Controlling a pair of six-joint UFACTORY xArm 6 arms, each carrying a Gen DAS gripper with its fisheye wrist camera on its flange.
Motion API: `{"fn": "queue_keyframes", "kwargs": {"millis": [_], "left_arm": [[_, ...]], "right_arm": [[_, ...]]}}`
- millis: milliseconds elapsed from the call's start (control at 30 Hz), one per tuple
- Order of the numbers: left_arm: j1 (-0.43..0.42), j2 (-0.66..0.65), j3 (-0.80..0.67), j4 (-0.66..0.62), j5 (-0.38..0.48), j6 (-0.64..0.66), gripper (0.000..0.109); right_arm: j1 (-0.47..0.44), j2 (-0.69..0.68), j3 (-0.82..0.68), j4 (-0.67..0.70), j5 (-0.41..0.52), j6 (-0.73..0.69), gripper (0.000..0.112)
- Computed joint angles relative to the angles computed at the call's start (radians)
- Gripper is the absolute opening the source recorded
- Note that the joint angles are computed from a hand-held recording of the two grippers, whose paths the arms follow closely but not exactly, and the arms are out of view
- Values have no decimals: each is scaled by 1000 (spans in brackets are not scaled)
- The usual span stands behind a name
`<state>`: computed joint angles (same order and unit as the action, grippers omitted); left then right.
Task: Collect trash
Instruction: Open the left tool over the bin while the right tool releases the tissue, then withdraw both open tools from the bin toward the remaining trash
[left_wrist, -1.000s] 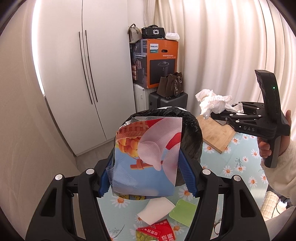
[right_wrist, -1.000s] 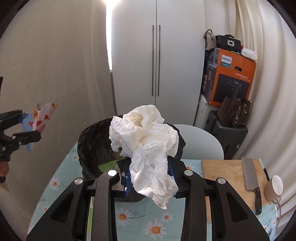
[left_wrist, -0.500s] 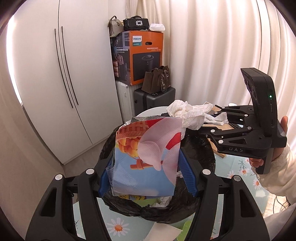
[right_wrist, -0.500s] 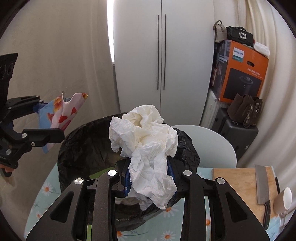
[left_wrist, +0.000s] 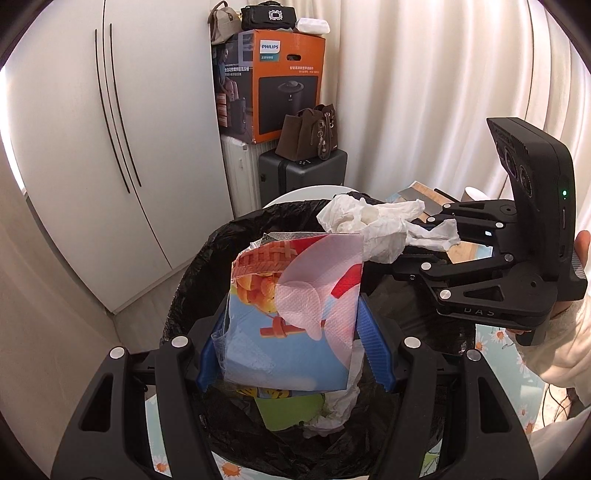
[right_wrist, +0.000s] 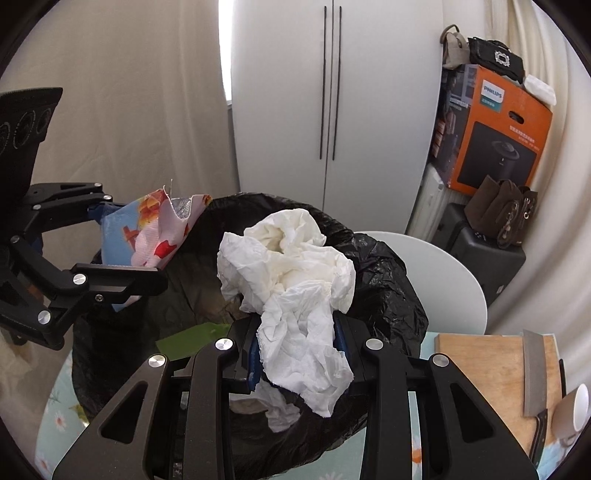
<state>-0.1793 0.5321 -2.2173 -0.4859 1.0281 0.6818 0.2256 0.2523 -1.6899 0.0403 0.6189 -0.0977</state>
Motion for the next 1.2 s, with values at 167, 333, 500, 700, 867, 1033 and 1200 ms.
{"fn": "queue_keyframes", "kwargs": {"millis": [167,333,500,700,867,1033,1200], "left_arm": [[-4,25,-28,17,10,-11,73],[-5,-58,97,3,-75,20,92],[6,-142,202,20,-129,12,95],[21,-249,322,22,-155,-8,96],[33,-372,473,47,-186,-21,96],[54,-499,627,48,-218,-44,97],[82,-647,796,34,-237,-45,97]], "right_arm": [[6,0,11,-25,-11,-6,37],[10,-31,55,-85,-54,36,64],[13,-76,103,-217,-93,122,84],[34,-139,154,-318,-83,196,85],[58,-224,228,-371,-85,244,87],[83,-319,312,-393,-66,278,87],[115,-427,412,-410,-36,327,87]]}}
